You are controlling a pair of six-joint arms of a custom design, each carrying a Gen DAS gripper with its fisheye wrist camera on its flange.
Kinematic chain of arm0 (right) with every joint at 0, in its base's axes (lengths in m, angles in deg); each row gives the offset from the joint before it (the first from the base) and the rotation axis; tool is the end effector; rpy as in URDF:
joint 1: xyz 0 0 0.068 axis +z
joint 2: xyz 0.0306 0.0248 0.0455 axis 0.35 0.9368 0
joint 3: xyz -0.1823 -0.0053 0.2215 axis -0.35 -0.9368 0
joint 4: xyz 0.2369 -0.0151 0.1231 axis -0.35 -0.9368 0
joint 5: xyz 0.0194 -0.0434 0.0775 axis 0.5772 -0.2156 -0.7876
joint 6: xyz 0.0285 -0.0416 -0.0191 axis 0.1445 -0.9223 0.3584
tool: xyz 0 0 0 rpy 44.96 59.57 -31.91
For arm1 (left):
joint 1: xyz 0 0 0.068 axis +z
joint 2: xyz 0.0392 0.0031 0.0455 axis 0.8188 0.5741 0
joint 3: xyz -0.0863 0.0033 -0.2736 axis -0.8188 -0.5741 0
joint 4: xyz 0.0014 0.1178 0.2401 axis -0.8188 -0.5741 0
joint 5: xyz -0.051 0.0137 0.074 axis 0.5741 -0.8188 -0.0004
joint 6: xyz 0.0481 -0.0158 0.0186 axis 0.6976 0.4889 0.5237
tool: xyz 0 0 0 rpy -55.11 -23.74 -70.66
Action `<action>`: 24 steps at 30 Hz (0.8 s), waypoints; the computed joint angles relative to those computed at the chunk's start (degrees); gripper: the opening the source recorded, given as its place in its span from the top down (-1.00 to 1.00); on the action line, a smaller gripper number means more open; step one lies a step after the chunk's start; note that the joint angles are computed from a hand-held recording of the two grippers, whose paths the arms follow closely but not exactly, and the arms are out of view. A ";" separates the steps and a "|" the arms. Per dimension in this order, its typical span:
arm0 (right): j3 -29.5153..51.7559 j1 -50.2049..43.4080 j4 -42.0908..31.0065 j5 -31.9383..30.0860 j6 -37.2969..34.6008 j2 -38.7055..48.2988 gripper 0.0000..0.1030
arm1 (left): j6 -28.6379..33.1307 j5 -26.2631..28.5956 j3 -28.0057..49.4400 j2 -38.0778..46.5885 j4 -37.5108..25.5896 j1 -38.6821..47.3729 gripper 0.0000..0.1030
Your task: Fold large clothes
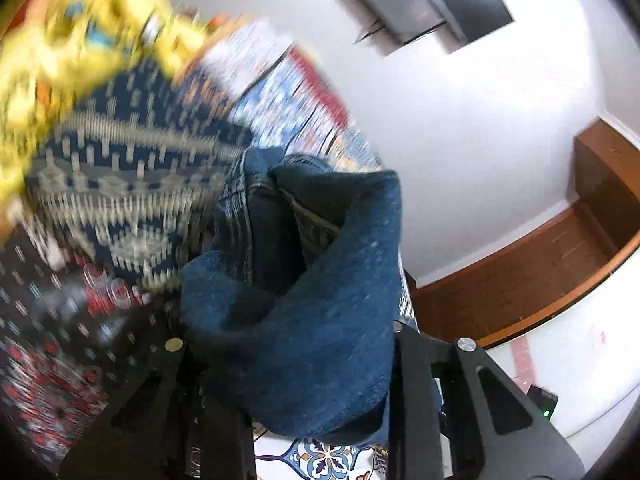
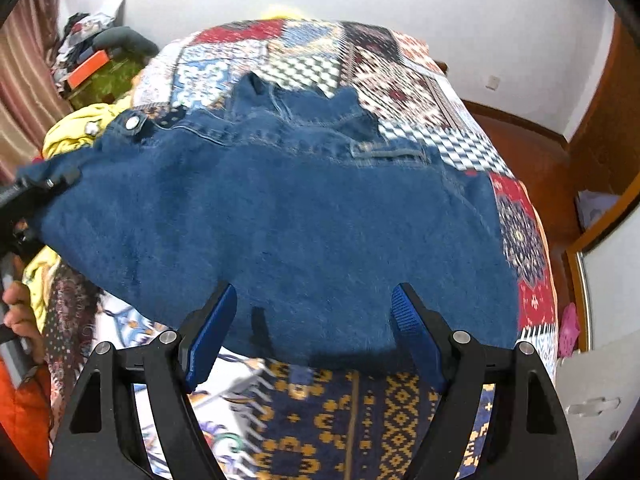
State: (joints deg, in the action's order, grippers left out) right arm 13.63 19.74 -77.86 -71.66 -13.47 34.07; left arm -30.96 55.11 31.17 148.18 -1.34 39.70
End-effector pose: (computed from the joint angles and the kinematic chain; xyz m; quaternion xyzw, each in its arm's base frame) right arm 0.3138 0.0065 0.3338 -0.2254 0.9295 0.0885 0.2784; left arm 0.2647 -0.0701 0.2977 -0.3348 0.7907 -0.2900 0.4227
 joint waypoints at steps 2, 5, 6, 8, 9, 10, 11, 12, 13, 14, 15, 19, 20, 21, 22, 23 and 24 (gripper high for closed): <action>0.70 1.81 -0.39 -0.54 0.65 -0.64 -0.50 | 3.28 -4.85 2.04 -3.12 -4.38 -1.51 0.51; 1.50 5.76 0.07 -1.24 2.27 -0.82 -0.50 | 6.44 -8.89 3.04 -7.24 -8.69 -1.77 0.51; 1.60 7.19 0.29 -1.21 2.95 -0.60 -0.50 | 7.06 -8.43 2.89 -8.22 -9.51 -1.00 0.51; 1.60 10.41 0.95 -1.26 4.55 0.35 -0.50 | 7.89 -8.13 2.42 -10.02 -12.27 0.21 0.51; 1.54 12.34 1.22 -1.01 5.52 1.15 -0.50 | 7.96 -7.66 1.78 -10.99 -13.52 0.90 0.51; 1.51 14.16 1.36 -0.86 6.17 2.16 -0.50 | 7.76 -7.11 0.98 -11.85 -14.46 1.58 0.51; 1.40 15.39 1.44 -0.91 6.34 3.03 -0.50 | 7.62 -5.71 0.12 -12.49 -15.00 3.05 0.51; 1.23 16.65 1.54 -0.76 6.45 3.92 -0.50 | 7.06 -5.21 -1.45 -13.40 -15.10 3.29 0.51; 0.97 18.38 1.77 -0.01 6.92 5.26 -0.50 | 6.75 -4.19 -2.54 -13.72 -15.30 4.16 0.51; 0.57 19.27 1.85 0.53 7.15 5.89 -0.50 | 5.88 -5.12 -4.00 -13.75 -14.72 3.06 0.51; 0.47 19.88 1.73 0.98 7.07 6.78 -0.50 | 5.87 -4.63 -4.96 -14.04 -14.89 3.48 0.50; -2.40 20.94 4.58 1.35 7.61 7.85 -0.61 | 5.07 -4.22 -7.05 -14.77 -15.58 3.67 0.50; -2.86 20.58 5.05 0.65 7.39 7.67 -0.61 | 4.96 -3.99 -6.75 -14.16 -15.16 3.95 0.50; -2.85 20.20 4.83 0.24 6.96 7.67 -0.61 | 4.77 -4.30 -5.94 -13.75 -15.53 3.68 0.50; -2.19 19.73 3.99 -0.37 6.51 7.94 -0.61 | 4.80 -5.19 -4.21 -12.78 -16.46 2.93 0.50; -1.38 19.34 3.09 -0.88 6.43 8.24 -0.61 | 5.47 -6.72 -1.63 -11.12 -17.61 1.75 0.50; -0.97 19.04 2.23 -1.22 6.73 8.12 -0.61 | 6.03 -7.74 -0.08 -10.23 -18.24 0.87 0.50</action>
